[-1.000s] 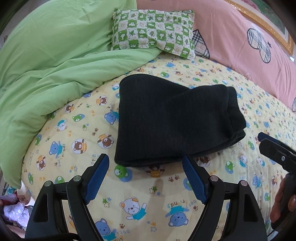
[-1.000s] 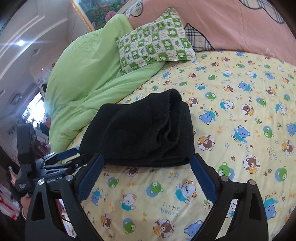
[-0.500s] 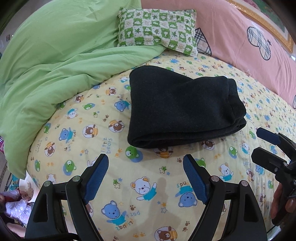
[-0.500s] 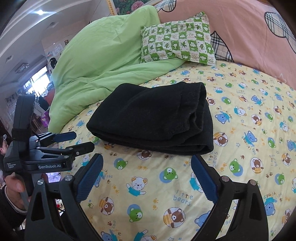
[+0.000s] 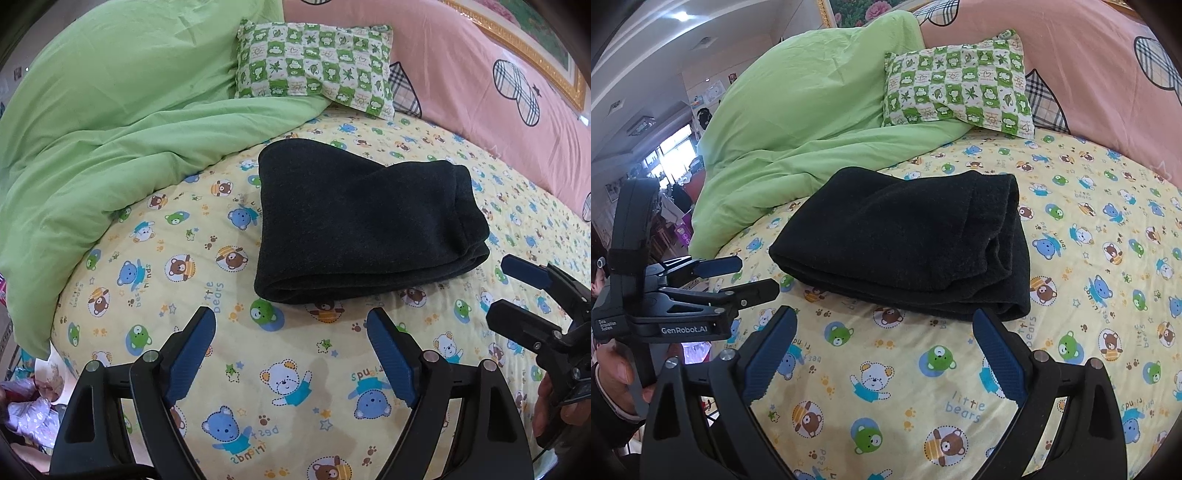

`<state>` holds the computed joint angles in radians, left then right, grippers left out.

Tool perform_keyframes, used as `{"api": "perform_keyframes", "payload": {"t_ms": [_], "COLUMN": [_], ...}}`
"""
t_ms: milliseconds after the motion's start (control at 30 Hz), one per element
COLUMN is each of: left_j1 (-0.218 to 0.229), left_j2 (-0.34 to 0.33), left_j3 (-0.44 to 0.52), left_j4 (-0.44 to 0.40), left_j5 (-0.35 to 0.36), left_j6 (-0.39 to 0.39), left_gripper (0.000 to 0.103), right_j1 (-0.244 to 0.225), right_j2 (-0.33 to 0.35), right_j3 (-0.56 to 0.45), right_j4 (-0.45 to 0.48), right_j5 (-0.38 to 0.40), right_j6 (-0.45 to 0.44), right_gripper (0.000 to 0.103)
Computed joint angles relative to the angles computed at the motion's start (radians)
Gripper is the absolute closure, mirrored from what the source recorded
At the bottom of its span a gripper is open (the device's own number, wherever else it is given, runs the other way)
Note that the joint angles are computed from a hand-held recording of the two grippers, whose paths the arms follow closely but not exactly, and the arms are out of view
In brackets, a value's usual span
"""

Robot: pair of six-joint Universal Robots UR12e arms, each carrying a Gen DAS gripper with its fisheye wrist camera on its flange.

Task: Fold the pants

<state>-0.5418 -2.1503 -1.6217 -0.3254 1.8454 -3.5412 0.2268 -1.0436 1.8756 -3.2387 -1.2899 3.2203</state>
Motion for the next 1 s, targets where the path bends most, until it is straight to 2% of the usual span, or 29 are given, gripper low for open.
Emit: {"api": "perform_keyframes", "payload": {"t_ms": [167,333,867,1000], "left_j1": [-0.002,0.004,0.009,0.012], "left_j2": [-0.006,-0.009,-0.023,-0.023], "left_j3": [0.006,0.009,0.029,0.028], "left_j4": [0.006,0.011,-0.001,0.022], "left_j5": [0.010,-0.014,-0.029,-0.038], "left_j6": [0.005,0.004,0.008,0.004], "left_gripper": [0.019,0.018,0.018,0.018], "right_j1": [0.001,0.000,-0.008,-0.010], "right_j2": [0.006,0.013,0.023,0.025], "right_j3": [-0.007,-0.010,-0.019,-0.020], "right_j4": [0.001,-0.010,-0.015,-0.020], "right_j5": [0.002,0.011,0.016,0.015], "right_j6": [-0.008,-0.009,-0.001,0.004], "right_gripper": [0.007,0.007,0.007,0.007]}}
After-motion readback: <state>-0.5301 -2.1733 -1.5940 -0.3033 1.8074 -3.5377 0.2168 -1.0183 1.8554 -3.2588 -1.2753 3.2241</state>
